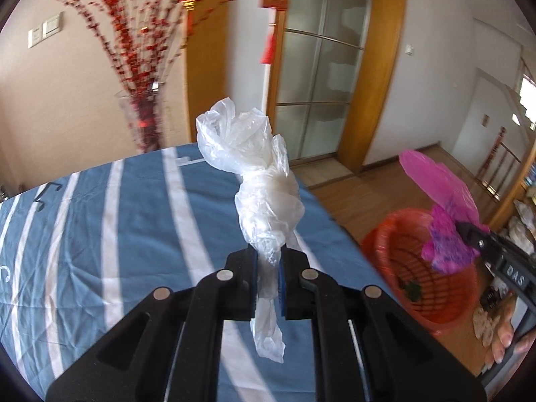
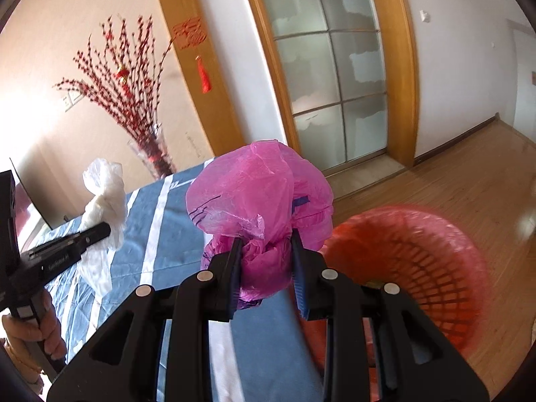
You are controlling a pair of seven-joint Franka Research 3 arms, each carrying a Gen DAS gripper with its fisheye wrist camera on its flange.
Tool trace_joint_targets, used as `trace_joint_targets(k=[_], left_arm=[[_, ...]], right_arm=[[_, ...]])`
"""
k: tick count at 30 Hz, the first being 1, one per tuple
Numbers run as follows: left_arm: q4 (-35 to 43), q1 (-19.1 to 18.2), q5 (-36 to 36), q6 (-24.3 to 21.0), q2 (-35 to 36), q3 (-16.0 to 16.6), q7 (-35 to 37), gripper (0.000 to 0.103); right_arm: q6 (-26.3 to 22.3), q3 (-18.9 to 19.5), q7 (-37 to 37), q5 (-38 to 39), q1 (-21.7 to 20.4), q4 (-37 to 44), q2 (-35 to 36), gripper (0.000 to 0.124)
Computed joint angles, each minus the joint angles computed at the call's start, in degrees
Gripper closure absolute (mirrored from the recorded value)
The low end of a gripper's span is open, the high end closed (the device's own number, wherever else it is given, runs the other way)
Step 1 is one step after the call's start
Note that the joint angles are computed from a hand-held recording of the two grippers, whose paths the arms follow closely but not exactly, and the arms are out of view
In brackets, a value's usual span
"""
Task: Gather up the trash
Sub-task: 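Carry pink and white bags over the wastebasket and open both grippers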
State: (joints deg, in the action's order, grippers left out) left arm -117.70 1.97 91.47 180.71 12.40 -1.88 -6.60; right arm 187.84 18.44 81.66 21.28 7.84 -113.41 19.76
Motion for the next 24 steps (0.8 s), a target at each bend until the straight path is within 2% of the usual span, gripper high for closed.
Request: trace_joint_targets(k=[6, 10, 11, 13, 20, 22, 24], left_arm=[[1.8, -1.4, 2.8, 1.3, 1.4, -2.0, -2.3, 0.092], [3.2, -2.6, 0.5, 2.6, 3.5, -2.9, 0.0, 0.092], [3.5, -3.0, -0.1, 2.9, 3.9, -2.8, 0.5, 0.092], [4.1, -4.0, -1.9, 3.6, 4.8, -2.5, 2.0, 0.092], [5.7, -7.9, -11.9, 5.2, 8.1, -2.6, 12.7, 0.092], [5.8, -6.9, -16.6, 5.4, 9.2, -4.7, 18.1, 0.092], [6.2, -4.5, -22.0, 4.8, 10.8, -8.9, 24.6, 0.092]], right_arm=[[2.8, -1.8, 1.6, -0.3, -0.4, -3.9, -2.5, 0.097], [4.0, -3.0, 3.8, -1.4, -0.7, -6.0, -3.6, 0.097], [4.6, -2.3, 4.4, -2.2, -1.9, -7.0, -3.9, 0.097], [5.6, -4.3, 5.5, -2.7, -0.8, -8.2, -4.3, 0.097], [6.7, -12.0, 6.5, -2.0, 4.5, -10.1, -4.7, 0.097], [6.7, -10.6, 7.7, -3.1, 2.2, -10.3, -4.5, 0.097], [6.8, -9.7, 9.0, -3.9, 0.7, -10.5, -4.3, 0.097]])
